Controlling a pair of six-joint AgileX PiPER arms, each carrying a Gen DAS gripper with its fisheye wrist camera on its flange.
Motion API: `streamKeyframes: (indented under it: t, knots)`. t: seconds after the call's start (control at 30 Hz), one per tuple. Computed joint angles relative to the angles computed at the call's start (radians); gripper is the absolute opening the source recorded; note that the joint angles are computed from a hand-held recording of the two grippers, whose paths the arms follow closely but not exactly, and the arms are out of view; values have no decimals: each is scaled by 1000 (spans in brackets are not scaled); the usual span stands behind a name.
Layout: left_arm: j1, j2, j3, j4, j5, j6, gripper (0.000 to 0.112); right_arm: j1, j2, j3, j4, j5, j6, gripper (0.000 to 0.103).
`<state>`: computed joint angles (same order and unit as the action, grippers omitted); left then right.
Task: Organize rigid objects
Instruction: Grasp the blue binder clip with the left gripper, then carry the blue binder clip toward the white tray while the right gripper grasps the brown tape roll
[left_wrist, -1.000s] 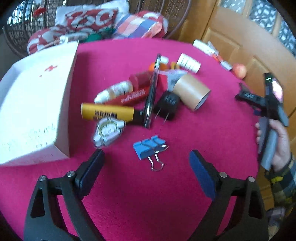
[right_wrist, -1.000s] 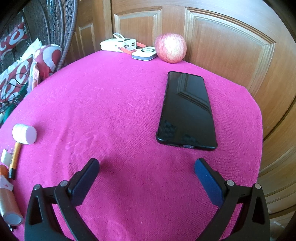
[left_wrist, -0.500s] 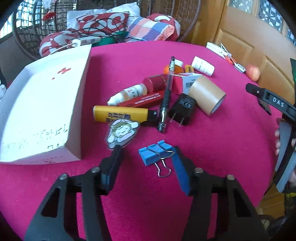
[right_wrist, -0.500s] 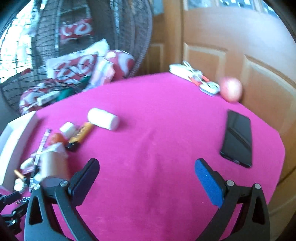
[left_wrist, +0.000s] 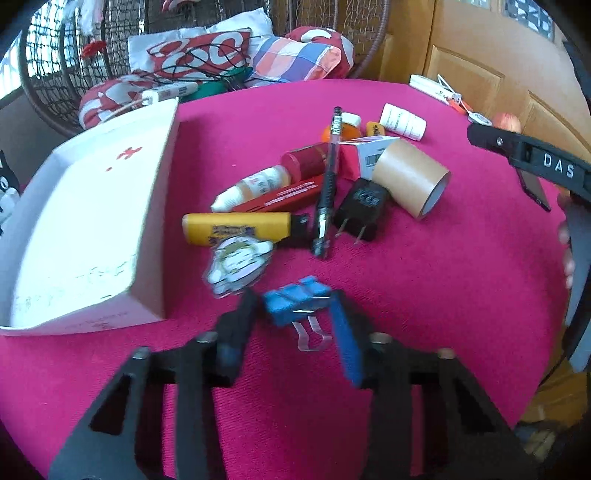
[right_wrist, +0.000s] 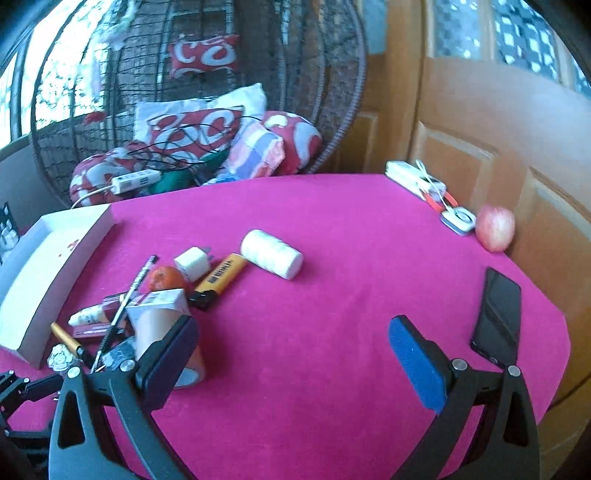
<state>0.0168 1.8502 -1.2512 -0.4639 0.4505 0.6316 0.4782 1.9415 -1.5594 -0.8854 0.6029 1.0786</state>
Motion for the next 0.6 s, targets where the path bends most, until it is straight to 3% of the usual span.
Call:
streamKeyframes:
  t: [0.1, 0.23, 0.33, 0.43, 0.47, 0.57, 0.6]
  knots:
    - [31, -12, 20, -72, 7, 82, 35, -9, -4, 17, 79, -86, -114, 103]
    - [54, -18, 35, -159, 15, 165, 35, -33, 30, -23, 371, -146, -444, 103]
    - [69, -25, 47, -228, 25, 230, 35, -23, 80, -92, 448, -117, -574, 101]
    - [82, -32, 57, -282, 34, 285, 35, -27, 157, -227, 608, -19, -759, 75]
    - [83, -36, 64, -294, 31, 300, 35, -33, 174, -256, 656, 2, -798, 71]
    - [90, -43, 75, -328, 35, 340, 35, -41, 226, -335, 720, 64, -827, 71]
    - [94, -44, 77, -347, 41, 360, 35, -46, 222, -326, 742, 49, -831, 71]
